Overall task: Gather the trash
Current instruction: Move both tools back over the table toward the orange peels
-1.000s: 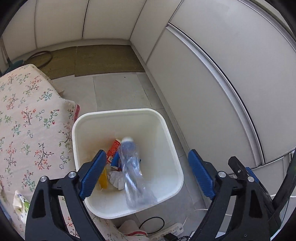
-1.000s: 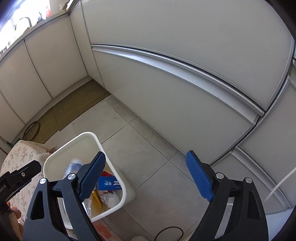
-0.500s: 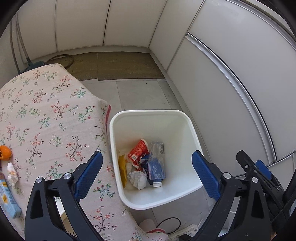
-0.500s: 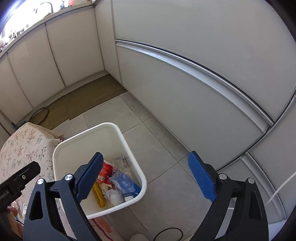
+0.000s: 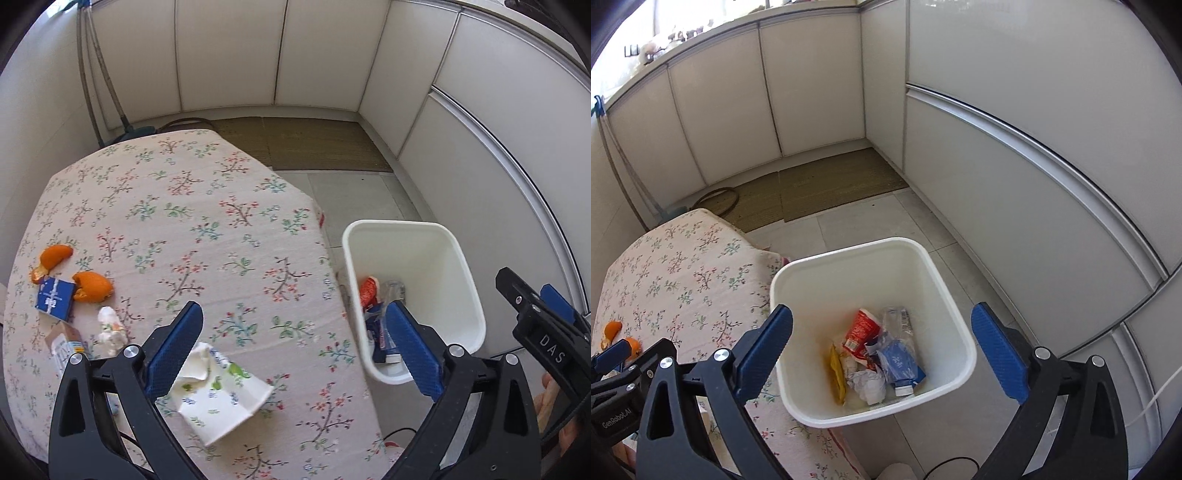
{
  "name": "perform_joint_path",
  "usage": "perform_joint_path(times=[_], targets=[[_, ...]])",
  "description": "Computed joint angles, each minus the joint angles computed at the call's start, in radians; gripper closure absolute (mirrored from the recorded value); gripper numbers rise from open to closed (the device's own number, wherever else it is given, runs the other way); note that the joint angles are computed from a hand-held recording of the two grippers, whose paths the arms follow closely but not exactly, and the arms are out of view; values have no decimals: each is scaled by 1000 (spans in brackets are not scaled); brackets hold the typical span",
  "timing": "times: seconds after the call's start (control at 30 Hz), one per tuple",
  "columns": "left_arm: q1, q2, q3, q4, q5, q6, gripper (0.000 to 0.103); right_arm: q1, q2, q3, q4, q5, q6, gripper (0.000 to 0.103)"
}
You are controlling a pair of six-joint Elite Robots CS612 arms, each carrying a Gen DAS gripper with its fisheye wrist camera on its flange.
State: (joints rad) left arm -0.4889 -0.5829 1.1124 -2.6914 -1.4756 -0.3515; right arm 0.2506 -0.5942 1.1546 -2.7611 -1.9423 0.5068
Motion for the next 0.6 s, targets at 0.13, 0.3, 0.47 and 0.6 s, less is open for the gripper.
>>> perform_joint_path(times=[0.13,0.3,0.47,0.6], targets=[[26,-14,31,9,32,-30,8,20,30,-61,33,6,-45,8],[64,-27,57,25,72,-99,8,39,62,-131,71,34,-84,8],[107,-34,68,57,110,-188,8,60,100,-207,109,44,-136,8],[153,-15,34,122,110,-276,8,74,135,-275,163,58,-173,8]])
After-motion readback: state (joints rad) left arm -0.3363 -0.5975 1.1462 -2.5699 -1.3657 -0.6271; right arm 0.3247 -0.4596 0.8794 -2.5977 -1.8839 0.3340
